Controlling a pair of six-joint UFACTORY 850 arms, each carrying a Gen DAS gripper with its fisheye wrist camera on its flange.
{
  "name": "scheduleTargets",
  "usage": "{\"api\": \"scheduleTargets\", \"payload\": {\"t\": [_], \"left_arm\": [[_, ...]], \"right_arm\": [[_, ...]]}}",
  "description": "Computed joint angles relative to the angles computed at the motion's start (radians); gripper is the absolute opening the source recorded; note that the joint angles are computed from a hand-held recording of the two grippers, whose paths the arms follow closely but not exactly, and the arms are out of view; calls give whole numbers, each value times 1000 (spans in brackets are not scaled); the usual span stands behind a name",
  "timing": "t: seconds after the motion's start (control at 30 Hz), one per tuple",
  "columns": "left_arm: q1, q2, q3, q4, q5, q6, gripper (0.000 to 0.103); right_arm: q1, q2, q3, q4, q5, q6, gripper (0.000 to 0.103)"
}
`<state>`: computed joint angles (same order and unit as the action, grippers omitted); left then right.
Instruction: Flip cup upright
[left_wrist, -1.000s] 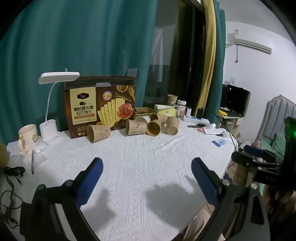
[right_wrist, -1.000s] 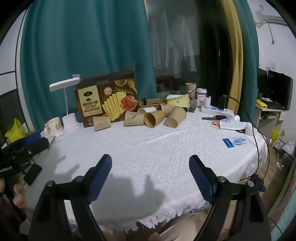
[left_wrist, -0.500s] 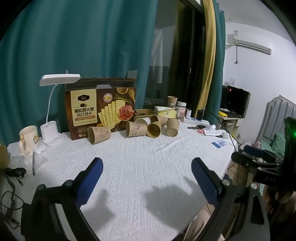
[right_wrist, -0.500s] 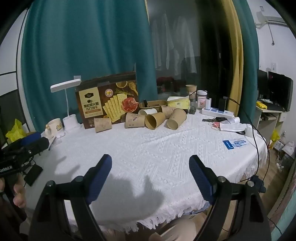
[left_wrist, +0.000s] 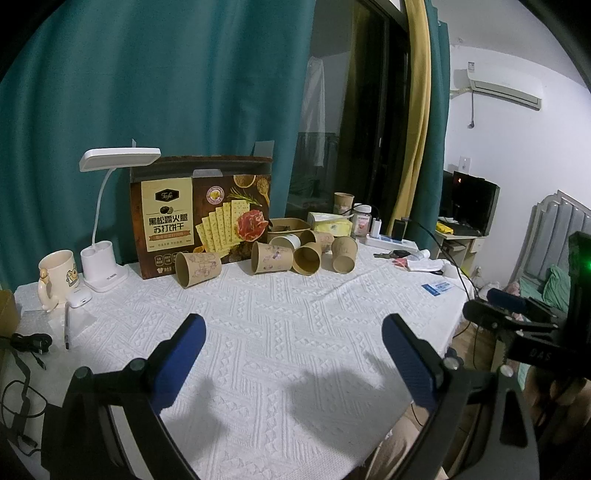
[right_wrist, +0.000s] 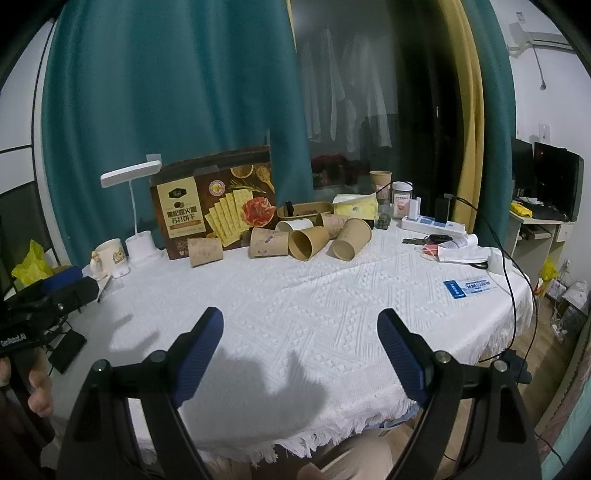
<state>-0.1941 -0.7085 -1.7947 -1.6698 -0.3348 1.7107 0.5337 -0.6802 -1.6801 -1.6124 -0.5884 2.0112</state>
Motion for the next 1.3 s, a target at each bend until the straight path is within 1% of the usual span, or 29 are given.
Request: {"api": "scheduleTargets", "payload": {"t": [0.7,1.07,1.3], "left_arm": [[-5,9,5,-5,4,-3,96],[-3,9,10,-28,2,19,96],[-5,6,-1,-6,3,-8,96]], "right_arm": [[6,6,-8,7,-10,-12,84],[6,9,-2,1,-11,-6,84],[6,10,-3,4,-11,-8,84]]}}
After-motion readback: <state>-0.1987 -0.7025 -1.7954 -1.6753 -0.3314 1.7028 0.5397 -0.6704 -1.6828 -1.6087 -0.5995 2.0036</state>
